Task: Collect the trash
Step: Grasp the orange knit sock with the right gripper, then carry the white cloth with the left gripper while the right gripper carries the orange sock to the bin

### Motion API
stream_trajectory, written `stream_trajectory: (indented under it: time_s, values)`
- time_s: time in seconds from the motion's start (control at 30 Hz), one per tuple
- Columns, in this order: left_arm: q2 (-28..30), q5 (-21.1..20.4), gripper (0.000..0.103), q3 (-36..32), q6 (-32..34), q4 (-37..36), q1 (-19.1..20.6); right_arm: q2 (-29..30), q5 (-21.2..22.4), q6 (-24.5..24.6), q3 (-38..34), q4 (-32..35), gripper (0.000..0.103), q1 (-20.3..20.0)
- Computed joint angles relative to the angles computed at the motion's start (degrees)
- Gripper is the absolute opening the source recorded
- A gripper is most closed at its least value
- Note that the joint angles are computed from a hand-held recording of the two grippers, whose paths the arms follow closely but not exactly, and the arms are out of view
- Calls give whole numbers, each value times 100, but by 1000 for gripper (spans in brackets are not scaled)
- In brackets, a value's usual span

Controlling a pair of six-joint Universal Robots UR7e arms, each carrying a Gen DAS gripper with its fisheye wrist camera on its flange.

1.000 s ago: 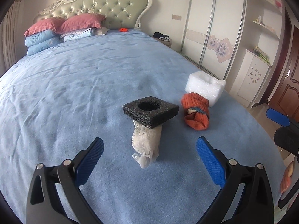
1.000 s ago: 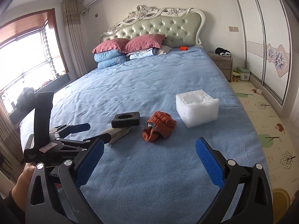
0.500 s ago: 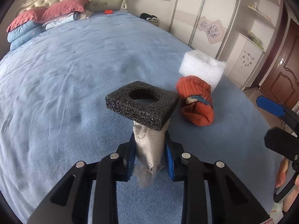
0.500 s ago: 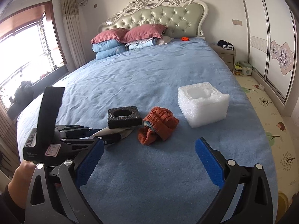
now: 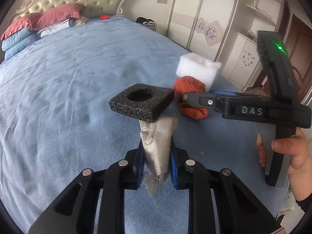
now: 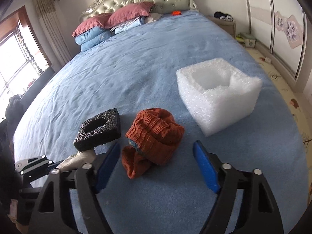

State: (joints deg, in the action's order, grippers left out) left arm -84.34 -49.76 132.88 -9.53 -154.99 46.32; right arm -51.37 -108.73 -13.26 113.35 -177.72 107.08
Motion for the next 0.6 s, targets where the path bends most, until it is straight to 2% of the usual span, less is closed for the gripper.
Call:
stream_trajectory:
  time_s: [0.07,0.2,0.37,0.5,0.6]
  values:
    - [-99,-44,22,50,-54,69,-13,45,117,146,-110,284,58,-61]
    - [-294,-102,23,162,-184,210,-27,-63,271,78,-14,207,36,-77]
    - [-470,-133,23,262,-319,270,-137,-455,486,-245,387,-14,35,-82]
    - [-537,-147,23,363,-435,236,-377,-867,552,-639,851,-241,35,-46]
    - [-496,-126,23,410,-534,241,-599,-1233,571,-760,1194,-308,35,-57]
